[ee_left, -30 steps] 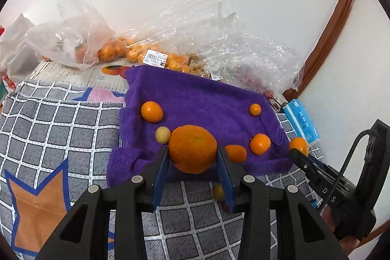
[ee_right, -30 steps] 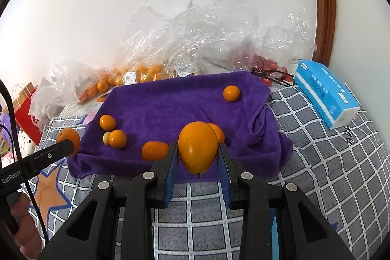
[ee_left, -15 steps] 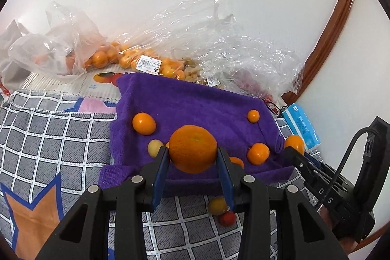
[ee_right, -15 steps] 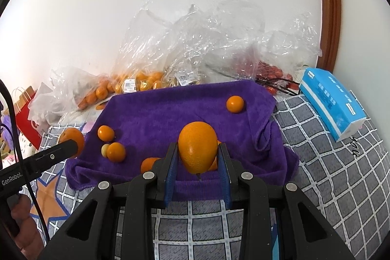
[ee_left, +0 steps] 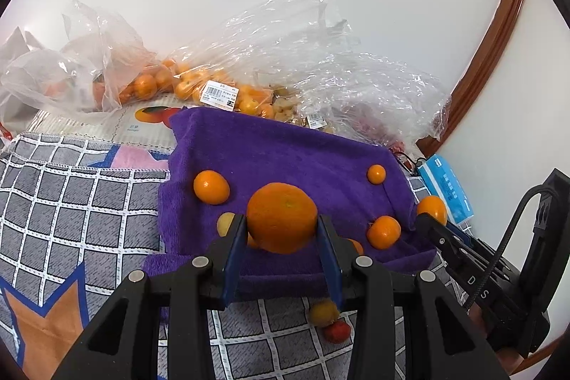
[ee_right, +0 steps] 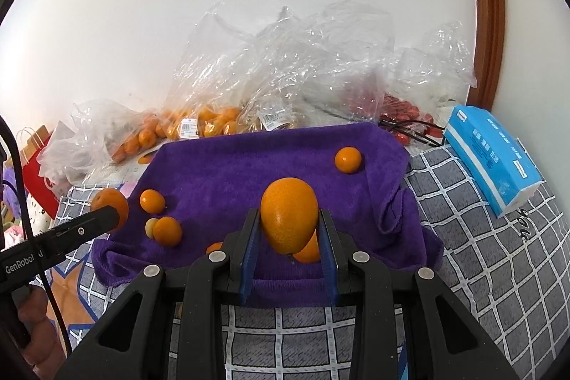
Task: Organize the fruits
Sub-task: 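Lift both held fruits and carry them over the purple towel, then open the right gripper onto the towel while the left gripper releases its large orange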
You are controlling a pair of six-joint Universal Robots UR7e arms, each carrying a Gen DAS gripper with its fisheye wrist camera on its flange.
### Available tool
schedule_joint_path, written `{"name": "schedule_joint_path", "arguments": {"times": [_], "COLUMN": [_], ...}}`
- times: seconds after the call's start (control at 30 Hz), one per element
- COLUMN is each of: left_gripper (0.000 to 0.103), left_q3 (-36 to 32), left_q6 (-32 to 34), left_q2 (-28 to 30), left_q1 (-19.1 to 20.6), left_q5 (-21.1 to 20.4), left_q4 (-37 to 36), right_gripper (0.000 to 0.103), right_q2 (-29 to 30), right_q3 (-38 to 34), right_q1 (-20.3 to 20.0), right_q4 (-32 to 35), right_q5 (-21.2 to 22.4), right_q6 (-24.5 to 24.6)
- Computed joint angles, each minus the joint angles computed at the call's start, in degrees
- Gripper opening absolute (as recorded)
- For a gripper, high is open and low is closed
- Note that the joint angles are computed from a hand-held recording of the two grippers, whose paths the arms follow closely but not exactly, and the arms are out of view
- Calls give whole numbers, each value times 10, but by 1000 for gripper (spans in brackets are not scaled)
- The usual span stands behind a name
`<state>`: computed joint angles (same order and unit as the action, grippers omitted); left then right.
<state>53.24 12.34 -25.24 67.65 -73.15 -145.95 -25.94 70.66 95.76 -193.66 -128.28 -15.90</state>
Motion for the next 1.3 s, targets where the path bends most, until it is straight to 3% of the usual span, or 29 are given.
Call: {"name": "schedule_joint_path", "arguments": {"times": [0.83, 1.3], "left_gripper": [37, 37], "left_q3": [-51, -61], "left_q6": [-13, -18], "left_q2": [40, 49], "left_q1": [18, 22], "left_q5": [1, -7], "left_q4": [19, 24], "right_gripper": [32, 32], "right_q2": [40, 61], "right_q3": [-65, -74], "right_q1": [-17, -14], "right_q4": [62, 40], "right_q5": [11, 14], "right_q6": [6, -48]}}
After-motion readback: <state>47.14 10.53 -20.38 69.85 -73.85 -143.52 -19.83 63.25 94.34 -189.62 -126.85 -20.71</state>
